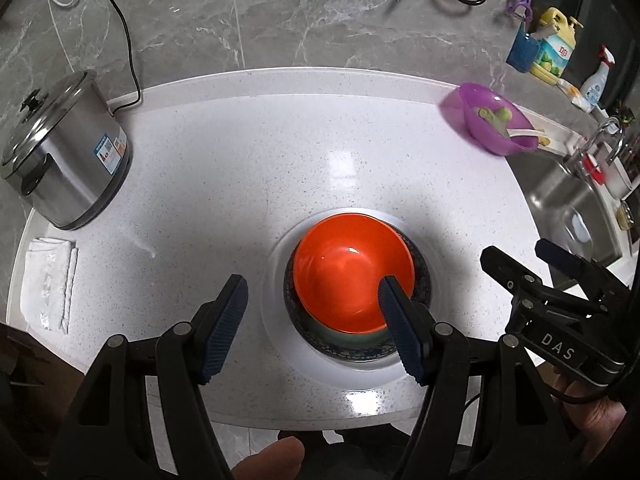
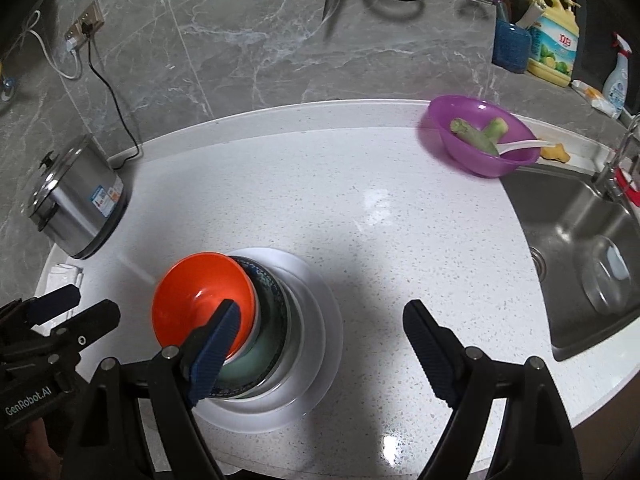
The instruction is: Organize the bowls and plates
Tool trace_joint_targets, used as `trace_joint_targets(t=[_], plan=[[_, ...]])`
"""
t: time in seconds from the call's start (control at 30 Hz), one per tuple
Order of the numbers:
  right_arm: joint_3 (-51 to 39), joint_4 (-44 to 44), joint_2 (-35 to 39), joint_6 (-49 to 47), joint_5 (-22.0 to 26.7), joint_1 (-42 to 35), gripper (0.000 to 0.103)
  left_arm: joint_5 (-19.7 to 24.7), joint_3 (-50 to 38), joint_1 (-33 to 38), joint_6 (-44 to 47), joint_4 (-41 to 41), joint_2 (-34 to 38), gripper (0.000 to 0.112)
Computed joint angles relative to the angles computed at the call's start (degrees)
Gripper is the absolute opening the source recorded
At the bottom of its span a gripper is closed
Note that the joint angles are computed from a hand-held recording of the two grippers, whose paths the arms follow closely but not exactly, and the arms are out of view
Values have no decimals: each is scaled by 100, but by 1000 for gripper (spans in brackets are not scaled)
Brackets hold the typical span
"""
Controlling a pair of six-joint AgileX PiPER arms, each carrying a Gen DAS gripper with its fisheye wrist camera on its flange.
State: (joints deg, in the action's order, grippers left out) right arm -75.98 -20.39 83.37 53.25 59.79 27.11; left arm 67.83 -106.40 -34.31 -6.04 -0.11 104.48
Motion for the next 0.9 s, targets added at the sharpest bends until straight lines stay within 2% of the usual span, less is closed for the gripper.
trace_joint_targets(t=[0.33, 0.9], plan=[[-294, -344, 190, 423, 540, 321, 85, 159, -22, -13, -22, -32, -5, 66], [-332, -414, 205, 573, 687, 450, 85, 188, 46, -192, -319, 81, -94, 66]])
